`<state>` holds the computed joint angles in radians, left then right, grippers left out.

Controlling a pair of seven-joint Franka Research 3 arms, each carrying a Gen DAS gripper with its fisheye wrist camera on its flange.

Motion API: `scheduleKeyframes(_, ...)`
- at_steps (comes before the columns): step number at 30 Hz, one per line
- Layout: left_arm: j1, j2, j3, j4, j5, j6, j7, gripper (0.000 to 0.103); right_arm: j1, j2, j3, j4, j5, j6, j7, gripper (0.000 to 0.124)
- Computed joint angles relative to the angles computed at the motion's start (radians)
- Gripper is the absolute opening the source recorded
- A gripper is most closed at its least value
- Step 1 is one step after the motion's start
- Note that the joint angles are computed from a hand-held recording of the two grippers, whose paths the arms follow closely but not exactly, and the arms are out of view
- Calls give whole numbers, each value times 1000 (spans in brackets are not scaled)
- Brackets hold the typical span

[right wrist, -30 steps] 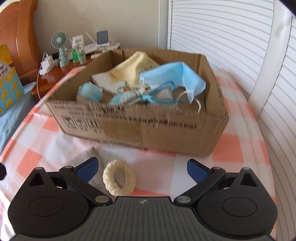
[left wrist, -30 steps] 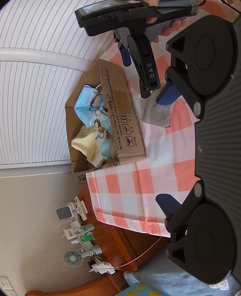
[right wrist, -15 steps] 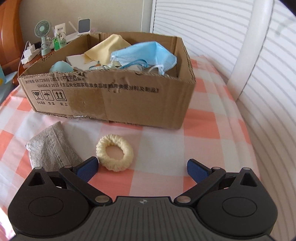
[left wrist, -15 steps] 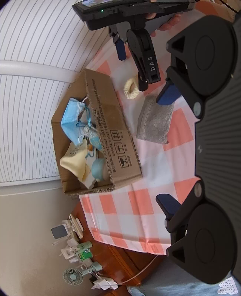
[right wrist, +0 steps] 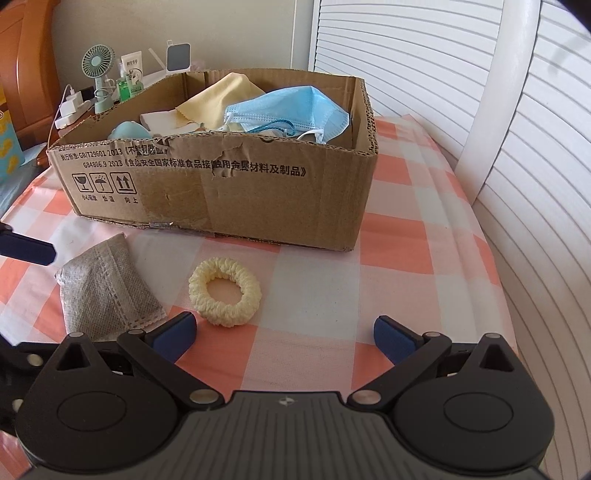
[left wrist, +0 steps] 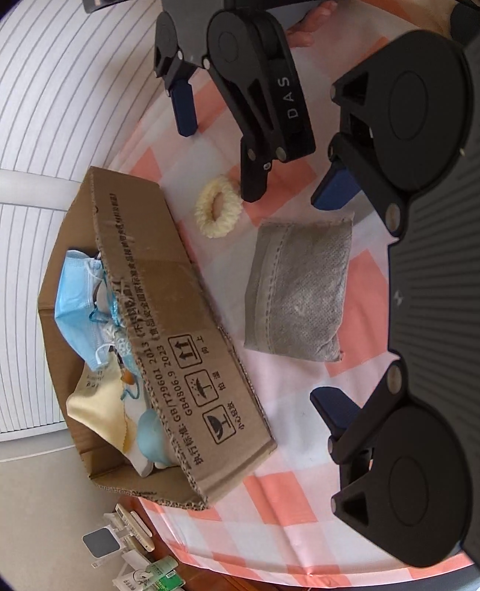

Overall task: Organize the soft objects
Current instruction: 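Move the right gripper to the cream hair tie while the left approaches the grey pouch, then grasp the grey pouch with the left gripper while the right gripper grasps the cream hair tie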

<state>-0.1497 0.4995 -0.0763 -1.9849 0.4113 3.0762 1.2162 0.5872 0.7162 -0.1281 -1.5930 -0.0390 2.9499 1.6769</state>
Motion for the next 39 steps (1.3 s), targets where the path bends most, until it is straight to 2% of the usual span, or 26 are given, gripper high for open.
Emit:
scheduleKeyframes(3, 28, 10, -29, 9, -15, -3, 18, 102, -7, 0, 8, -3, 3, 8, -12, 103)
scheduleKeyframes(5, 13, 6, -7, 5, -11, -4, 6, 102, -10, 0, 11, -2, 6, 7, -19, 103)
scheduleKeyframes(10, 24, -21, 9, -33, -17, 1, -18, 102, -5, -2, 7, -7, 11, 10, -21, 103)
scheduleKeyframes(11, -2, -27, 43, -37, -6, -4, -44, 102, -5, -2, 6, -7, 11, 10, -21, 103)
scheduleKeyframes(13, -87, -38, 148, -46, 51, -11, -127, 103, -2, -3, 2, -9, 12, 11, -19, 103)
scheduleKeyframes(15, -129, -47, 204, -49, 97, -30, -202, 103, 3, -4, -2, -10, 11, 9, -14, 103)
scheduleKeyframes(16, -143, -51, 225, -48, 114, -44, -241, 102, 4, -3, -4, -8, 11, 8, -12, 103)
scheduleKeyframes(18, -146, -57, 231, -48, 141, -61, -290, 102, 5, -3, -4, -7, 9, 7, -10, 103)
scheduleKeyframes(19, -133, -61, 218, -53, 150, -48, -298, 102, 6, -3, -6, -8, 9, 8, -7, 103)
scheduleKeyframes(20, -95, -66, 178, -64, 144, -18, -283, 102, 8, -3, -7, -8, 8, 8, -5, 103)
scheduleKeyframes(22, 10, -65, 63, -79, 102, 43, -220, 102, 10, -3, -10, -10, 6, 11, -1, 103)
scheduleKeyframes(23, 44, -59, 22, -79, 80, 63, -194, 101, 10, -3, -10, -10, 5, 11, -1, 103)
scheduleKeyframes(24, 71, -53, -11, -81, 61, 83, -172, 99, 10, -3, -10, -11, 5, 13, -1, 103)
scheduleKeyframes(25, 69, -40, -13, -69, 48, 89, -163, 98, 9, -4, -9, -11, 5, 14, -2, 103)
scheduleKeyframes(27, 17, -17, 31, -40, 32, 85, -174, 92, 6, -5, -5, -16, 5, 20, -6, 103)
scheduleKeyframes(29, -11, 0, 51, -16, 9, 69, -195, 86, 2, -8, 0, -22, 7, 27, -14, 103)
scheduleKeyframes(30, -38, 4, 79, -13, 9, 84, -213, 83, 0, -9, 2, -25, 8, 30, -18, 103)
scheduleKeyframes(31, -40, 7, 80, -8, 2, 84, -220, 82, 0, -10, 2, -28, 10, 34, -21, 103)
scheduleKeyframes(34, -68, 15, 110, 4, -3, 101, -240, 62, 2, -11, 0, -37, 15, 50, -26, 103)
scheduleKeyframes(35, -91, 17, 136, 7, 1, 102, -250, 51, 1, -11, 2, -39, 18, 57, -31, 103)
scheduleKeyframes(36, -105, 16, 152, 6, 4, 104, -257, 47, 2, -12, 1, -42, 21, 62, -34, 103)
scheduleKeyframes(39, -70, 6, 123, -15, -8, 121, -256, 43, -2, -15, 9, -51, 29, 73, -53, 103)
